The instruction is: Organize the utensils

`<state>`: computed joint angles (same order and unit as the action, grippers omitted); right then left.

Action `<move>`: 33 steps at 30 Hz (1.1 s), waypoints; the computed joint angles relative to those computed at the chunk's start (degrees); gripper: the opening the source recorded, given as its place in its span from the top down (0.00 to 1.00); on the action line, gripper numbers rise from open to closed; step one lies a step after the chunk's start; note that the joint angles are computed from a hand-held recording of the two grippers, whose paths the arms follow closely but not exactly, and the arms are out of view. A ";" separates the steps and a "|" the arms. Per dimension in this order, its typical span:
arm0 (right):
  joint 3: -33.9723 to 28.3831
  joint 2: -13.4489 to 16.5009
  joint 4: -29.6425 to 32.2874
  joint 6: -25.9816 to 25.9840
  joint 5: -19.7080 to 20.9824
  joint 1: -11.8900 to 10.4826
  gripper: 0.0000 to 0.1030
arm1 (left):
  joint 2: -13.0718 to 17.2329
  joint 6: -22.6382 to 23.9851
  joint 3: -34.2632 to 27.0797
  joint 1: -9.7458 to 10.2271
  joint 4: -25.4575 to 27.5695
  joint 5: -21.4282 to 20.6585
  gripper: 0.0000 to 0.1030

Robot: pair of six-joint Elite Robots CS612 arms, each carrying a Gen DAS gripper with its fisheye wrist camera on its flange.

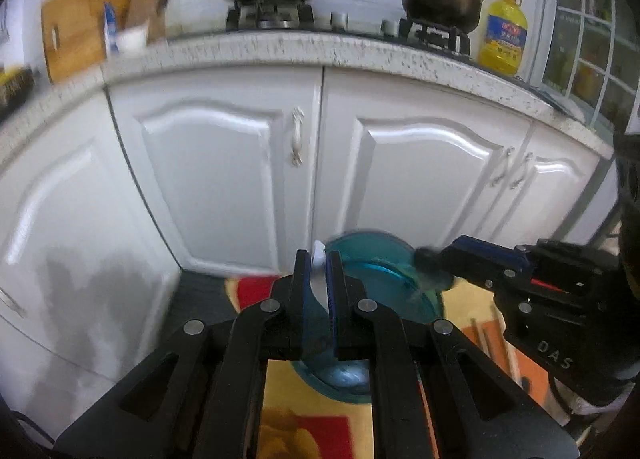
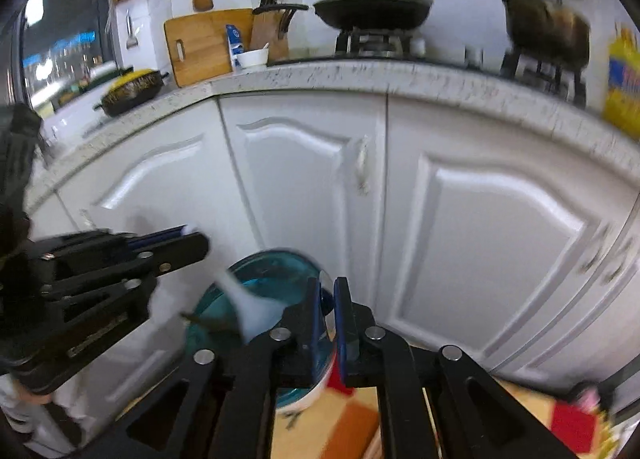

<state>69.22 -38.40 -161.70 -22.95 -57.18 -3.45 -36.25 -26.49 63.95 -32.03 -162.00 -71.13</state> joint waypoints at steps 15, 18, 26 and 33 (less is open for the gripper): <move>7.29 -4.20 1.50 3.69 5.31 -3.00 0.74 | -4.64 -6.92 7.84 -1.37 -1.73 -1.66 0.71; 9.67 -5.41 0.58 4.31 5.15 -3.39 0.73 | -5.39 -6.71 9.03 -2.45 -1.65 0.25 0.69; 15.77 -8.74 -4.38 5.52 2.17 -4.73 0.63 | -6.30 -6.65 10.71 -4.86 -2.50 1.32 0.59; 19.92 -11.13 -8.18 7.08 -2.73 -5.98 0.60 | -5.88 -5.93 10.00 -6.46 -2.36 0.83 0.55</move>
